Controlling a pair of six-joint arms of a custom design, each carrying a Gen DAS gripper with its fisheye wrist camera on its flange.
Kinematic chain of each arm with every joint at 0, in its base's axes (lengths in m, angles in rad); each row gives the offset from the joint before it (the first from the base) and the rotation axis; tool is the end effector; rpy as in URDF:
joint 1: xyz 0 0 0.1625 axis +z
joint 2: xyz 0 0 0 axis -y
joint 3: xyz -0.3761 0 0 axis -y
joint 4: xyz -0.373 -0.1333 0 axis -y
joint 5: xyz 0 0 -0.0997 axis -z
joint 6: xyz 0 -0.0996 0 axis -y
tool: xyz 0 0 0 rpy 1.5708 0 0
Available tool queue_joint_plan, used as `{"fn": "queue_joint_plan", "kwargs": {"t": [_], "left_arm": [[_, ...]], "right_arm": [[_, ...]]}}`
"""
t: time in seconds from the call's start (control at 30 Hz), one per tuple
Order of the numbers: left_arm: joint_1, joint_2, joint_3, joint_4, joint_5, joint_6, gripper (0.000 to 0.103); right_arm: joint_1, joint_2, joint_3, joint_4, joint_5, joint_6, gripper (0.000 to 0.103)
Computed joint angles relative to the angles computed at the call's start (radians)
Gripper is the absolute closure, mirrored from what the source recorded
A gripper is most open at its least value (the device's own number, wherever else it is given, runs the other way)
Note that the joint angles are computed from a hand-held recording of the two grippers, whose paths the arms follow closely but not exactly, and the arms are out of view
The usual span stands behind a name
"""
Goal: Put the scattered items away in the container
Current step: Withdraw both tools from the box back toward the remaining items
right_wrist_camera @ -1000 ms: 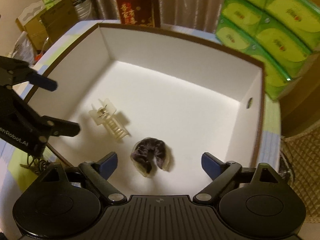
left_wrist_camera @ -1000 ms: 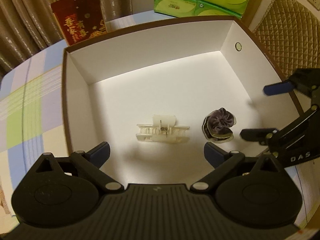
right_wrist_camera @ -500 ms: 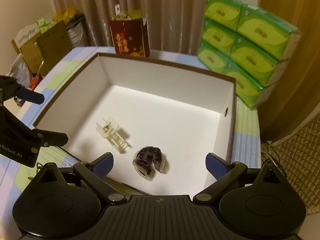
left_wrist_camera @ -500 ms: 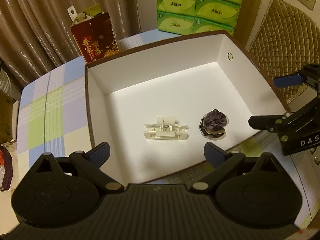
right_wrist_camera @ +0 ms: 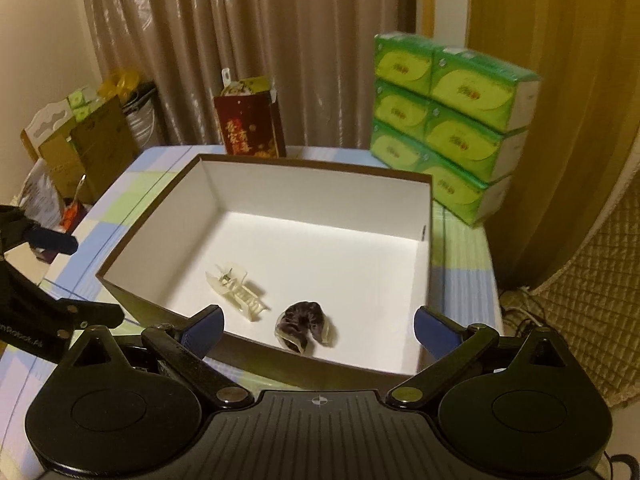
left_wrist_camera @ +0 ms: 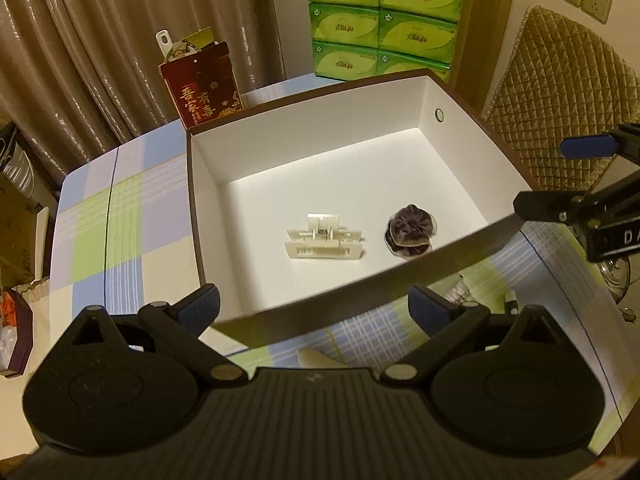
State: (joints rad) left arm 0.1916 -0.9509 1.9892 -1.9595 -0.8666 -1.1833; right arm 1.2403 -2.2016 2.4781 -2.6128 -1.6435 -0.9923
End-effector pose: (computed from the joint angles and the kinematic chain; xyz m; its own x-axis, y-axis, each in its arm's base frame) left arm -0.3956 -0.2782 0.0265 -0.6334 0.1705 -0.7548 0.5170 0.8191 -0.2488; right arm 0.0291 -0.3036 0.3619 -0.7028 -0.3680 0.6088 -0.6483 0.6838 -0.3350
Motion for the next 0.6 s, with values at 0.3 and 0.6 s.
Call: {"fn": "queue_joint_plan", "kwargs": {"t": [0.3, 0.6], "left_arm": [[-0.065, -0.054, 0.054, 0.032, -0.026, -0.094, 0.004], [-0.163, -0.123, 0.141, 0.103, -0.048, -0.233, 0.004]], "right_arm": [[-0.057, -0.153, 0.054, 0.06, 0.033, -0.032, 0.004], [-0.254, -0.375, 0.124, 0.199, 0.159, -0.114, 0.004]]}}
